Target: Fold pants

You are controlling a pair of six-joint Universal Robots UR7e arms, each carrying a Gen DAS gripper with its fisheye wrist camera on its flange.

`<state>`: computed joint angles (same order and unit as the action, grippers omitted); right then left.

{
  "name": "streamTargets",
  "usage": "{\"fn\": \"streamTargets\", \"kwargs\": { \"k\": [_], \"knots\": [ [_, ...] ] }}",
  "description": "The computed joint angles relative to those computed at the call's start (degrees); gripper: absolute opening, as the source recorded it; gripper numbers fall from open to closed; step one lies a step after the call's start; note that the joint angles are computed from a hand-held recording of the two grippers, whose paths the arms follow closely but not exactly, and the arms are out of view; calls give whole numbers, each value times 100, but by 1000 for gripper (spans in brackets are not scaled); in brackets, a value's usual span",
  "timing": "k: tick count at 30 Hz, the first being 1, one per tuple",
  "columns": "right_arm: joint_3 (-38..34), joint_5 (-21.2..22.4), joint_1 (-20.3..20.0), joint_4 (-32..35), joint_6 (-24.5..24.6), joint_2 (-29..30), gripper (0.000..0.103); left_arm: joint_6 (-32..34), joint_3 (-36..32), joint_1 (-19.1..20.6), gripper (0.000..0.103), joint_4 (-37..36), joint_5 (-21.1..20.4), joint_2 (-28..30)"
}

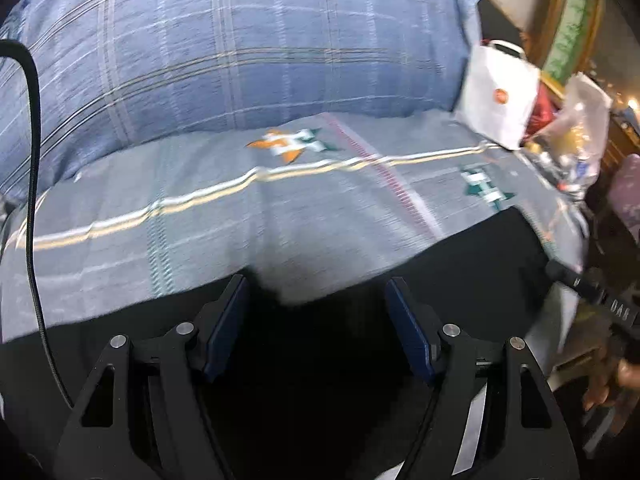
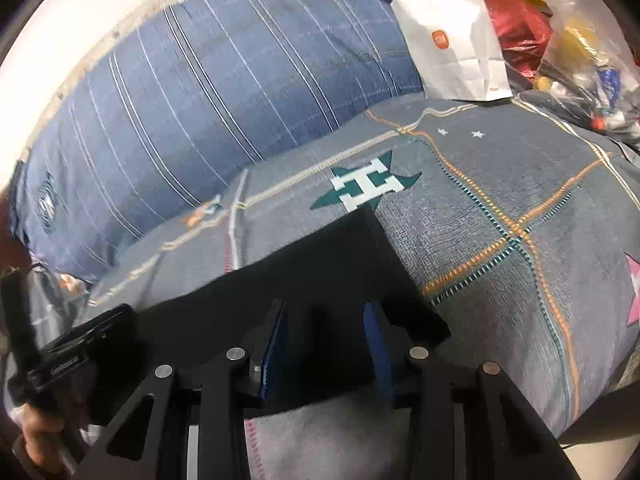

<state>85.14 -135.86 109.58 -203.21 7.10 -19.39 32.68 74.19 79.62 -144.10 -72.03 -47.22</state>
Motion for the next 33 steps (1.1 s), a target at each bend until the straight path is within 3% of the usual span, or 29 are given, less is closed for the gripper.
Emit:
{"fn": "streamTargets", "kwargs": {
  "k": [3,7,12,16,23,26,28,30,31,32,33],
  "knots": [
    [310,233,6,-171,422,-80,38,58,-322,-57,77,596,-456,106],
    [482,264,-10,-155,674,-63,38,163,-528,-242,79,1062,-693,223],
    [668,488,-195,-381,924,-96,38,319,-987,-478,79,2181,-985,600],
    [669,737,-336,-722,921,-40,40,406,-1410,-633,79,2715,-997,1087],
    [629,1366,-578,-1706,437,163,46,387,-2241,-799,79,3542,-975,1874],
    [605,1719,-695,-2007,324,211,48,592,-2144,-830,78,3259,-901,1948],
    [605,1974,-790,-2166,380,224,48,879,-2047,-872,71,3140,-888,1948],
    [602,2223,-884,-2335,539,235,43,1081,-1900,-902,51,2941,-840,1916],
    [595,2233,-906,-2312,605,221,35,1113,-1898,-893,47,2929,-859,1919],
    [574,2174,-920,-2204,669,199,18,1116,-1902,-888,41,2920,-883,1931],
    [558,2138,-923,-2156,712,190,12,1076,-1929,-886,31,2934,-898,1936]
  ]
}}
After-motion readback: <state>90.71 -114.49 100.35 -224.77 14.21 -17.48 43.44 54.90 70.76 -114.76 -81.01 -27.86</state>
